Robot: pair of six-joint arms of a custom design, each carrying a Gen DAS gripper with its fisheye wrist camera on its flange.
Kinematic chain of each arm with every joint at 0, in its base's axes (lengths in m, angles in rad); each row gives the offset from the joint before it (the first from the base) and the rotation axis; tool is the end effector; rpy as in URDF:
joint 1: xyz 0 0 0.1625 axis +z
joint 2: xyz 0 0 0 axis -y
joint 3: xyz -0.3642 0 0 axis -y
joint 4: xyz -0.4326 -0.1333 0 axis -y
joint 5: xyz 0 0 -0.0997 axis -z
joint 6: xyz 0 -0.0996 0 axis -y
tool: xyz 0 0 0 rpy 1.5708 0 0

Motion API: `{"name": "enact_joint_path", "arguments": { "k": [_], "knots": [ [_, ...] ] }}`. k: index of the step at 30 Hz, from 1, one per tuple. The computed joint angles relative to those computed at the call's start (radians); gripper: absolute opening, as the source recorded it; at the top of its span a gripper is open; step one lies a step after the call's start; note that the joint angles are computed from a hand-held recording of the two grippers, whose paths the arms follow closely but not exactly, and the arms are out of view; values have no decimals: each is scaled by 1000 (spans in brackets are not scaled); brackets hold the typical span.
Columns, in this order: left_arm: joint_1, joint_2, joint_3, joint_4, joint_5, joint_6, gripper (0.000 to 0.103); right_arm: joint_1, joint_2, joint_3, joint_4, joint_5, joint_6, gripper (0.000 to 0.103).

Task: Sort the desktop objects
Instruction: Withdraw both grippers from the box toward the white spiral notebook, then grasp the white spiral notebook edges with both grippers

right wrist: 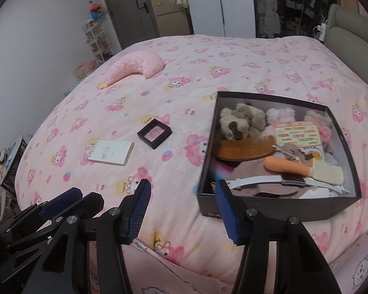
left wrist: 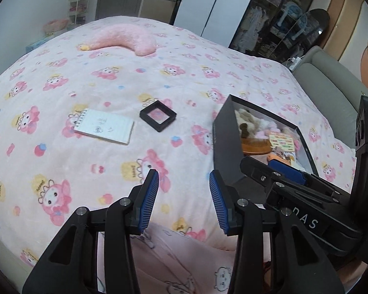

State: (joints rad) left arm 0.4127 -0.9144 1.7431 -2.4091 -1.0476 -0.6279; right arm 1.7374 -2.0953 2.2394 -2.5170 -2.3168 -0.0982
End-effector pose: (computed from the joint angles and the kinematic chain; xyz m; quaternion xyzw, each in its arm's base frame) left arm -0.4901 -0.4144 0.0469 0.2519 0.9325 -0.2044 0.1586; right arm 0.1258 -0.3516 0.4364 -0.0278 -0.8686 0.3748 0.3229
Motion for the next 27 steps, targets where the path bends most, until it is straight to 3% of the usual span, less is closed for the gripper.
{"name": "enact_joint_path", "arguments": {
  "k": [9,15,24,27],
  "knots": [
    [149,11,-10,-17,-64,47,44,-67,227,-92,38,114,9,51],
    [256,55,-69,-21,-43,88,48,-140,380,-188,50,257,-7,51],
    [393,128,-162,-73,-37,85,48,-222,531,-278,-4,301,-43,51],
    [416,169,-218,-89,11,100,48,-221,586,-317,-25,321,-69,51]
  ]
}}
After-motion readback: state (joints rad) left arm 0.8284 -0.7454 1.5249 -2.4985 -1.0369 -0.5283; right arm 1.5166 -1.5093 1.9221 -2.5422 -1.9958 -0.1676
